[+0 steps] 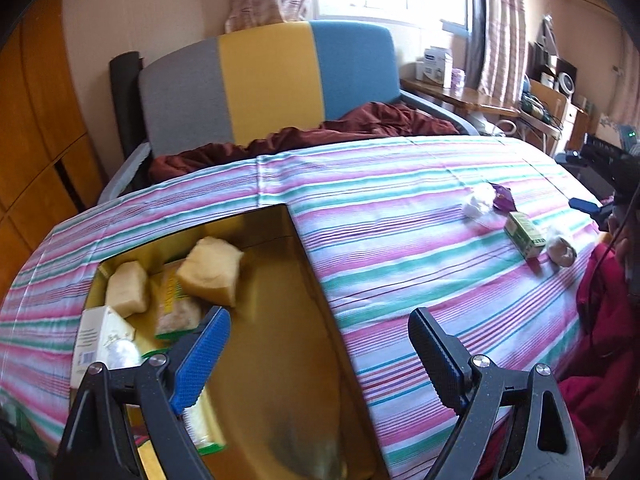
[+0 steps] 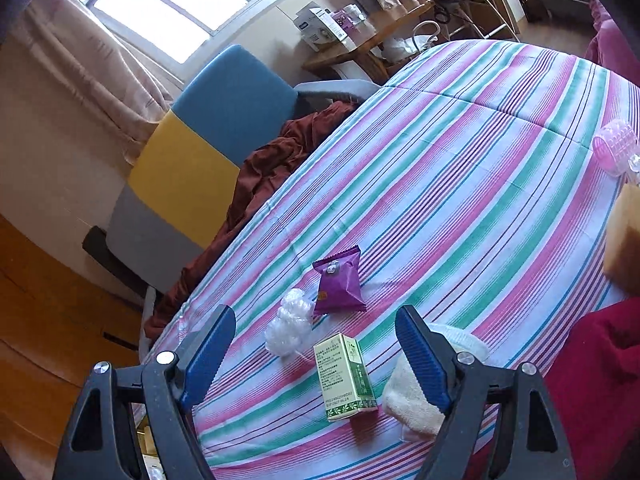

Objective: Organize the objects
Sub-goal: 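Move both tools back over the remaining items on the sheet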

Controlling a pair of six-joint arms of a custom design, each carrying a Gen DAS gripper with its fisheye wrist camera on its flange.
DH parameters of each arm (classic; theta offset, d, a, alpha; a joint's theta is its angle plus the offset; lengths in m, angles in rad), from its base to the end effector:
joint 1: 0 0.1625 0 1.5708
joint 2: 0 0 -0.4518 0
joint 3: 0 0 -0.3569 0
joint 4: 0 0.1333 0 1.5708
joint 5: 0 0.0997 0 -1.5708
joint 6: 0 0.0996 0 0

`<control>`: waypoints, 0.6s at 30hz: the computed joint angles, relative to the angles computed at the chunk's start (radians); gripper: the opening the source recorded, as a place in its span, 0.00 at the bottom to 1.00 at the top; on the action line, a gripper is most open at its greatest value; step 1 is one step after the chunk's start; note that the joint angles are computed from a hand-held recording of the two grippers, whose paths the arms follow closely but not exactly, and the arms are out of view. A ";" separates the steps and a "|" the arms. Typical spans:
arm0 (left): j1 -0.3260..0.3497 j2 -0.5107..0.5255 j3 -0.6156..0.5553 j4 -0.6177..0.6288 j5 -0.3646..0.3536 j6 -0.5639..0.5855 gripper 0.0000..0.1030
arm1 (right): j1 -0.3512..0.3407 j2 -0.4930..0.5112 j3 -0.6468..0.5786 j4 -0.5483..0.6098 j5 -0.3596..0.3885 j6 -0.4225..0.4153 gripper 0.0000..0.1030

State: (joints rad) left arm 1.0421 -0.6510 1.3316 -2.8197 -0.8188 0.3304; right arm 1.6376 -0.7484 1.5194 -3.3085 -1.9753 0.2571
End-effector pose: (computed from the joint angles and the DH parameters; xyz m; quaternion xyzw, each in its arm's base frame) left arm -0.2095 -0.7578 0.2041 0.2782 0.8546 -0.2944 0.3249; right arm 0.1419 -0.7111 0.2513 -0.1753 -0.8546 0.4780 0.1021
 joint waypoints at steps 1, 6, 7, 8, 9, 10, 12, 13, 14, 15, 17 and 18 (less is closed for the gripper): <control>-0.002 0.011 -0.015 0.016 -0.006 0.002 0.89 | -0.001 -0.001 0.004 -0.009 0.004 0.004 0.81; -0.012 0.067 -0.090 0.107 -0.035 -0.009 0.88 | -0.013 -0.008 0.020 -0.039 0.052 0.019 0.82; -0.014 0.077 -0.103 0.119 -0.041 -0.010 0.88 | -0.015 -0.009 0.024 -0.050 0.055 0.023 0.82; -0.016 0.089 -0.121 0.137 -0.049 -0.014 0.88 | -0.016 -0.009 0.029 -0.063 0.056 0.026 0.82; -0.017 0.099 -0.136 0.152 -0.059 -0.018 0.88 | -0.016 -0.010 0.033 -0.077 0.057 0.028 0.82; -0.018 0.109 -0.151 0.166 -0.070 -0.024 0.88 | -0.017 -0.009 0.035 -0.090 0.057 0.031 0.82; -0.019 0.132 -0.190 0.208 -0.096 -0.036 0.88 | -0.020 -0.011 0.045 -0.116 0.058 0.043 0.82; -0.020 0.143 -0.208 0.227 -0.108 -0.042 0.88 | -0.022 -0.013 0.050 -0.126 0.063 0.052 0.82; -0.020 0.154 -0.226 0.247 -0.124 -0.047 0.87 | -0.025 -0.014 0.055 -0.136 0.068 0.061 0.82; -0.021 0.166 -0.246 0.266 -0.140 -0.053 0.86 | -0.028 -0.015 0.061 -0.149 0.072 0.069 0.82; -0.021 0.195 -0.299 0.317 -0.177 -0.064 0.83 | -0.033 -0.018 0.070 -0.172 0.081 0.084 0.82; -0.020 0.214 -0.333 0.346 -0.199 -0.069 0.80 | -0.035 -0.018 0.074 -0.181 0.087 0.091 0.82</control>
